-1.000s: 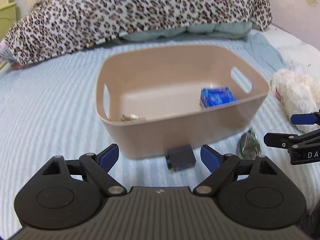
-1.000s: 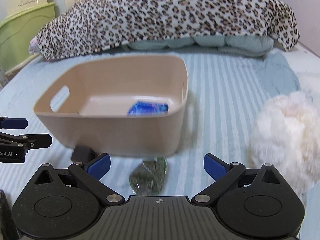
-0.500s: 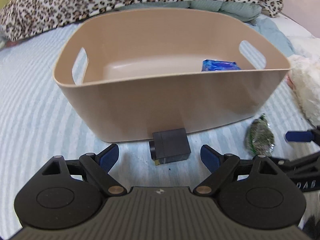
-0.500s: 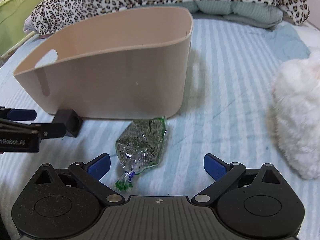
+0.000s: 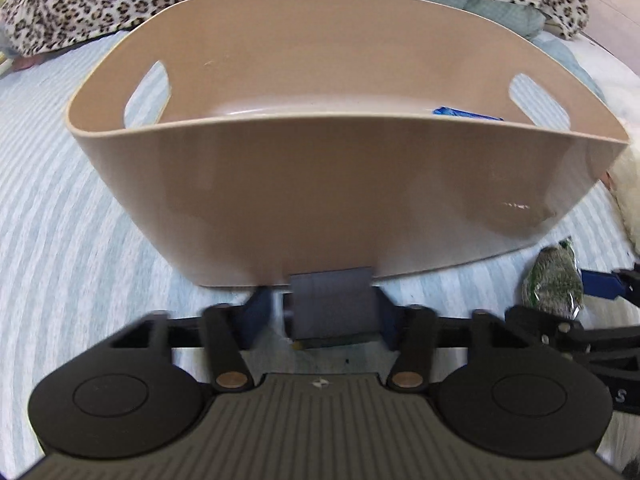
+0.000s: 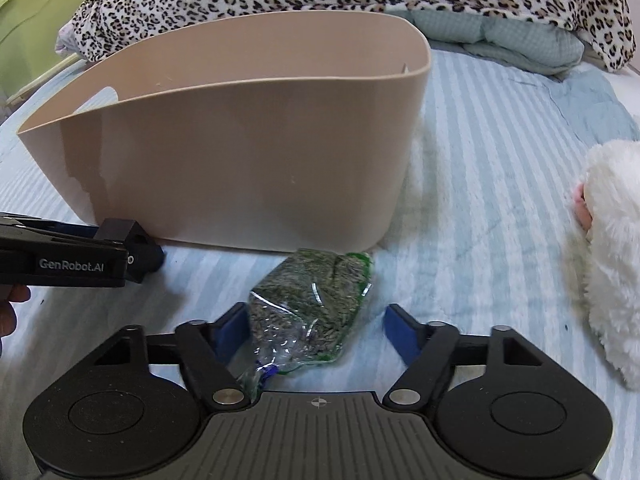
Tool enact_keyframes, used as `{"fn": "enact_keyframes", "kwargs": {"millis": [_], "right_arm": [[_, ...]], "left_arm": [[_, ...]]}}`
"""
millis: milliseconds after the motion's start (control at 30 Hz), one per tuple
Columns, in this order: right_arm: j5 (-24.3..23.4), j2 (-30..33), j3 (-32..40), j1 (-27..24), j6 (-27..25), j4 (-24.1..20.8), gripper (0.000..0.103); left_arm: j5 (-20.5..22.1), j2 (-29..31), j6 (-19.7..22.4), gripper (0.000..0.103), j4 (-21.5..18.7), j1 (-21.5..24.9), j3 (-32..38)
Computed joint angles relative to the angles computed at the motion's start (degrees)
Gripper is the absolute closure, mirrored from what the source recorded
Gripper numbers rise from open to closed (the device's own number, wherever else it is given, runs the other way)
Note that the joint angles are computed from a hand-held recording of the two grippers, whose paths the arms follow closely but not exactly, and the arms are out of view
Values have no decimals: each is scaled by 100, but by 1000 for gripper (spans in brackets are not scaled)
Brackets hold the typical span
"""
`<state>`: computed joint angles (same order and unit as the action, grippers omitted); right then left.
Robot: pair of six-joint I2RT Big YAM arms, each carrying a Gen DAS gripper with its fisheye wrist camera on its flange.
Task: Organize objects
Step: 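Grasp the small black box with the left tool while the right tool grasps the herb bag, then lift both items over the basket and open both tools to release them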
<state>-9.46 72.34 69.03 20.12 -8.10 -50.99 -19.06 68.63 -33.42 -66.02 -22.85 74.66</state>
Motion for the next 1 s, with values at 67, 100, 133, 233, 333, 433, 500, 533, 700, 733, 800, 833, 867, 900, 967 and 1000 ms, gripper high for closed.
{"fn": "enact_keyframes", "kwargs": {"millis": [67, 100, 133, 233, 333, 433, 500, 533, 700, 733, 800, 833, 867, 900, 967, 1000], "right_arm": [[50, -47, -14, 14, -38, 8, 51], [34, -55, -1, 11, -33, -16, 53], [12, -65, 13, 3, -15, -51, 55], [24, -129, 3, -2, -15, -99, 57], [29, -228, -28, -14, -54, -150, 58], [-4, -304, -55, -30, -6, -161, 58], [-38, -387, -60, -52, 8, -196, 58], [-57, -458, -68, -65, -9, -200, 58], [-208, -825, -10, -182, -121, -206, 58], [-254, -880, 36, -210, -108, -203, 58], [-341, -957, 154, -263, -73, -173, 58], [-395, -984, 223, -295, -56, -146, 58], [-435, -1007, 280, -305, -28, -114, 58], [-474, -1002, 365, -305, 5, -97, 58], [-530, -976, 539, -296, 86, -78, 58], [-538, -968, 608, -273, 132, -43, 58]], "left_arm": [[21, -28, 52, 56, -28, 5, 10], [33, -45, 50, 56, -49, 8, 14], [38, -64, 37, 56, -74, 6, 17], [55, -154, 22, 56, -120, -31, -9], [8, -311, -5, 56, -169, -146, -85], [9, -475, 44, 56, -204, -207, -104], [-51, -585, 84, 56, -239, -280, -90], [-89, -551, 80, 56, -237, -337, -21], [-364, -795, 258, 56, -457, -513, 150], [-433, -852, 302, 56, -502, -549, 190], [-560, -960, 399, 56, -528, -637, 256], [-640, -1011, 471, 56, -534, -677, 298], [-715, -997, 537, 56, -534, -700, 376], [-809, -1008, 577, 56, -540, -743, 438], [-934, -1039, 664, 56, -520, -768, 569], [-961, -1033, 711, 56, -492, -756, 632]]}}
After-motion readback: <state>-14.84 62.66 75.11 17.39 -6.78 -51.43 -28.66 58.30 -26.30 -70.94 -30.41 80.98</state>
